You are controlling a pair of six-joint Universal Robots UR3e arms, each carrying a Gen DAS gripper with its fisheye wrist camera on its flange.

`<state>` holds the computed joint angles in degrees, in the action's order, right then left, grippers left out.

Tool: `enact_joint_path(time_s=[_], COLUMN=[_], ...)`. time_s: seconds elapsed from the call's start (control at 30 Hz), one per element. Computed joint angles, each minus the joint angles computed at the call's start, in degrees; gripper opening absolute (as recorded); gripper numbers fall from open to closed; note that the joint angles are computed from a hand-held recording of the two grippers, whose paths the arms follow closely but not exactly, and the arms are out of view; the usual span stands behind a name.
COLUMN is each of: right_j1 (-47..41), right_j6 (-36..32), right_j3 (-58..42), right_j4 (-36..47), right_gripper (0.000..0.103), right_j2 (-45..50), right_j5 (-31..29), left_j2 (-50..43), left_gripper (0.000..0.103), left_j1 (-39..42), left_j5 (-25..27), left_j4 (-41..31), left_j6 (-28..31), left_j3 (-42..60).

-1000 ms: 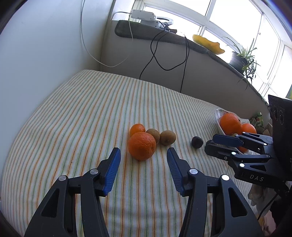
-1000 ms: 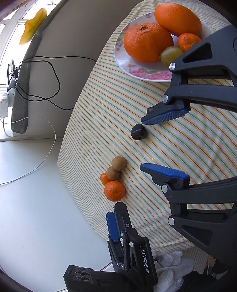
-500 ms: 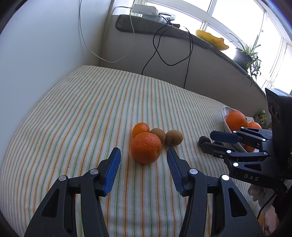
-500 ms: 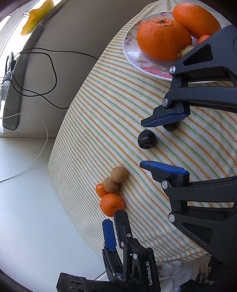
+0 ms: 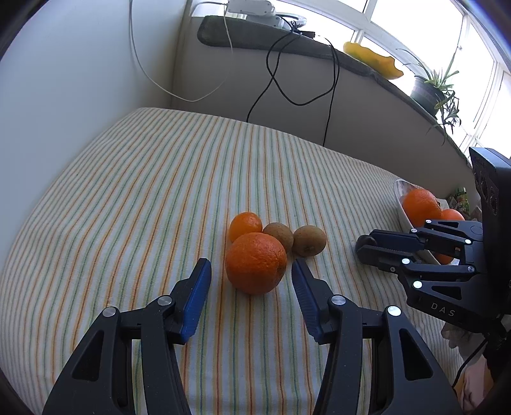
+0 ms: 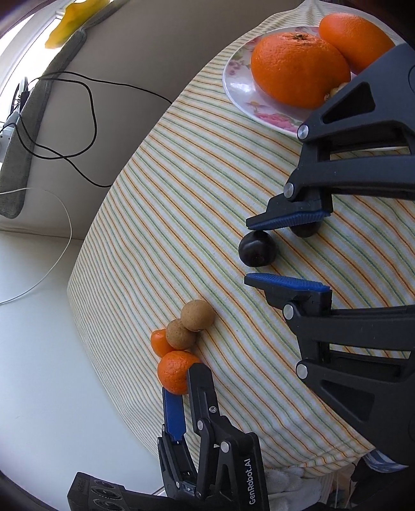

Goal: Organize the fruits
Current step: 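Close the right tool on a dark plum while the left tool closes on a tangerine, then lift and carry the dark plum with the right tool while the left tool carries the tangerine to the plate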

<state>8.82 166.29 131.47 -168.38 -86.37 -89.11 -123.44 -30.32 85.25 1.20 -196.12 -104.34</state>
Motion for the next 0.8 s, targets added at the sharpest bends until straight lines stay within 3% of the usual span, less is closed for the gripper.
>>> enact_joint_path(time_s=[0.17,0.8], right_j1=[-0.6,-2.4], right_j6=[0.0,1.7], right_j3=[0.9,6.1], right_j4=[0.3,0.3], right_gripper=[0.024,0.023], right_j2=[-1.3,-11.3], right_j5=[0.7,4.7], left_j2=[0.1,3.8], left_gripper=[0.037,0.037], left_j1=[0.3,-1.4], left_j5=[-1.1,-0.5], left_j4=[1.1,3.8], left_j6=[0.0,-1.3], left_j3=[-0.8,-4.0])
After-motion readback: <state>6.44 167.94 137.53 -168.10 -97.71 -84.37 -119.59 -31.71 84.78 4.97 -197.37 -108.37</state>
